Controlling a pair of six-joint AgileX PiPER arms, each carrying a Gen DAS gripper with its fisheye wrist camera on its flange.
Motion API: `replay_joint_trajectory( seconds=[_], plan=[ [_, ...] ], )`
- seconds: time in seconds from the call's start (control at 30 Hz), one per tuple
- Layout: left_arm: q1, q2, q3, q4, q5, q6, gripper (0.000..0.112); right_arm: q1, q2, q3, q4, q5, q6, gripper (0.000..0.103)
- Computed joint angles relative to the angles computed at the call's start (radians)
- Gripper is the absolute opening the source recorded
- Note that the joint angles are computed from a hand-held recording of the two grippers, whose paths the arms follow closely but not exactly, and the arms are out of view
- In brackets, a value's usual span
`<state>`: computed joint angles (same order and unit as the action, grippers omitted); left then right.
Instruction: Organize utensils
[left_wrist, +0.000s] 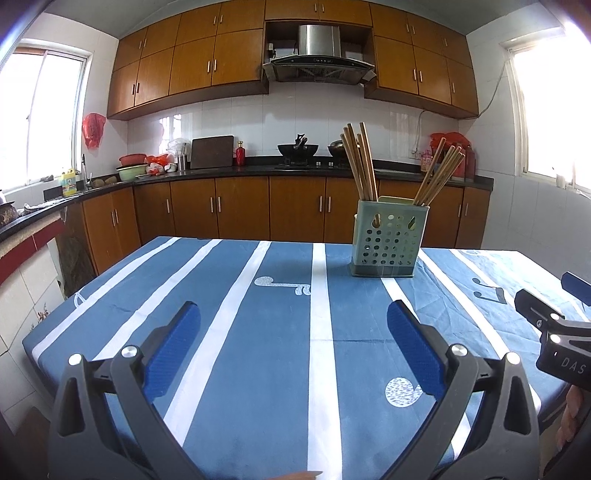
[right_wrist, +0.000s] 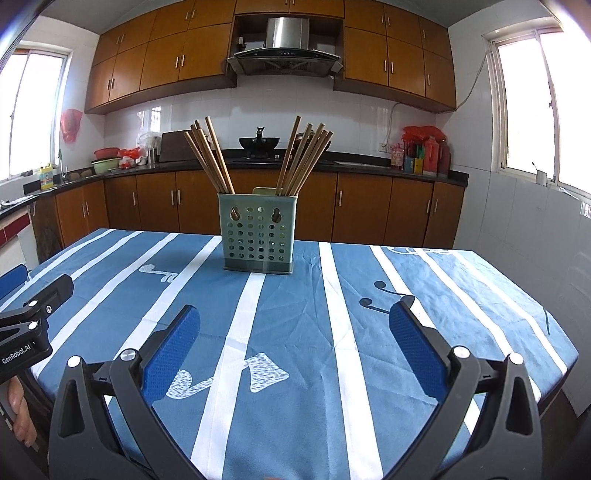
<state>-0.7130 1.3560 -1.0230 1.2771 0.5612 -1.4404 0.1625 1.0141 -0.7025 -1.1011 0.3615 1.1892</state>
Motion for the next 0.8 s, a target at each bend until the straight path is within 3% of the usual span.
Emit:
replay_joint_trajectory(
  seconds=[0.8],
  plan=[
    [-0.006,0.005,0.005,0.020,-0.015,-0.022,0.099,-0.023,-0.008,0.005,0.038,-0.023,-0.028,0.101]
  ],
)
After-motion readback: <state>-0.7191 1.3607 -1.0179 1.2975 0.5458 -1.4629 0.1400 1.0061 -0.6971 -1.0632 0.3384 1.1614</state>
